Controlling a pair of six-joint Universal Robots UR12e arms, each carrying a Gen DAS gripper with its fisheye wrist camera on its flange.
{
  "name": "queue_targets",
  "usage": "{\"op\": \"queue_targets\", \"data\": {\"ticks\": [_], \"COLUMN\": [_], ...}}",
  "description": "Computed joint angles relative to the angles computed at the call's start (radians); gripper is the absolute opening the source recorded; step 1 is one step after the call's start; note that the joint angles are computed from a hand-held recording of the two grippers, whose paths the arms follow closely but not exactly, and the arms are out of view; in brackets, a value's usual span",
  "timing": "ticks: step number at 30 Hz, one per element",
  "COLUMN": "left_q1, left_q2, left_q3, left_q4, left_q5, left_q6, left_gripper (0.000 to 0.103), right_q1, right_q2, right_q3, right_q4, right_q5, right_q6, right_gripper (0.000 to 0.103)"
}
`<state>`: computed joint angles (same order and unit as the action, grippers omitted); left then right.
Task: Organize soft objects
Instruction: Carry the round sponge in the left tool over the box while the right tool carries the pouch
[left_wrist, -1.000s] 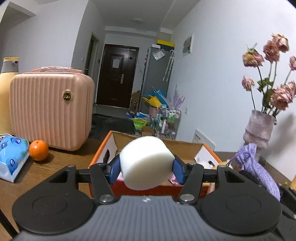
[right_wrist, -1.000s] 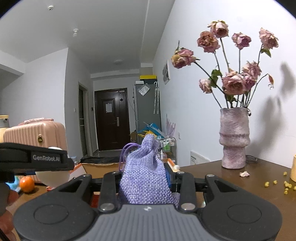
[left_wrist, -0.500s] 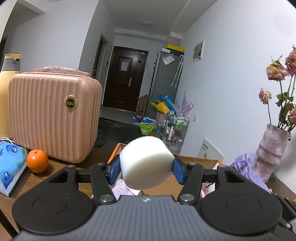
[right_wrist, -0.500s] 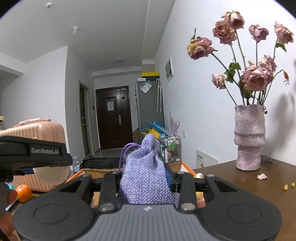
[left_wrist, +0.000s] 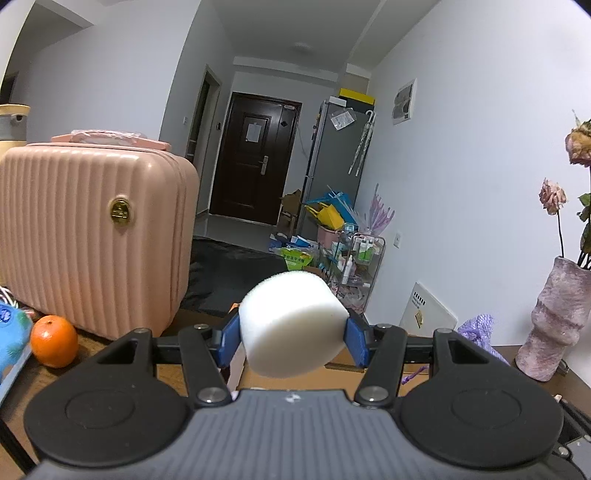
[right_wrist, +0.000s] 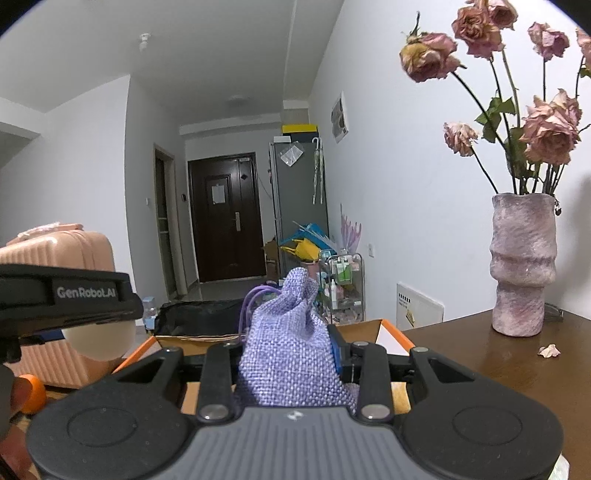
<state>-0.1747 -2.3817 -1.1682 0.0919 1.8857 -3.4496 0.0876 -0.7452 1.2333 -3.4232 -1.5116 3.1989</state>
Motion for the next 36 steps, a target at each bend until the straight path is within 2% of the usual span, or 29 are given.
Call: {"op": "queue_targets", "data": {"ticks": [5,10,18,28,34,36], "left_q1": [0.007,0.006,0.004,0.009,0.008,0.009], "left_q2": [-0.023,-0.037,-0.045,-0.032,-0.036,-0.037], "left_q3": [0.046,0.069,0.091,0.081,0.09,0.093], "left_q4": [-0.047,-0.067,-0.141,-0.144,-0.175,-0.189], "left_q5": [-0.026,-0.021,0.001,-0.009,0.001,0.005], "left_q6": [-0.004,0.01,0.02,0.0,-0.001,-0.004], "left_gripper": [0.058,0.058,0.058,0.058,0.059,0.061], "right_q1": [0.003,0.009,0.015,0.01,0.015,0.014], "right_q2": [0.021,0.033,0.025,0.013,0.026,0.029], "right_q3": [-0.053,-0.081,-0.106,-0.104,-0.147,-0.158], "right_q4": [0.053,0.084,0.19,0.183,0.28,0.312], "right_q5": [-0.003,-0.003,-0.008,0.033,0.0,-0.007], "right_q6": [-0.009,-0.032,-0.063,-0.068,-0.085,-0.082], "right_gripper": [0.033,0.033,0.034,0.034,0.034,0.039]}}
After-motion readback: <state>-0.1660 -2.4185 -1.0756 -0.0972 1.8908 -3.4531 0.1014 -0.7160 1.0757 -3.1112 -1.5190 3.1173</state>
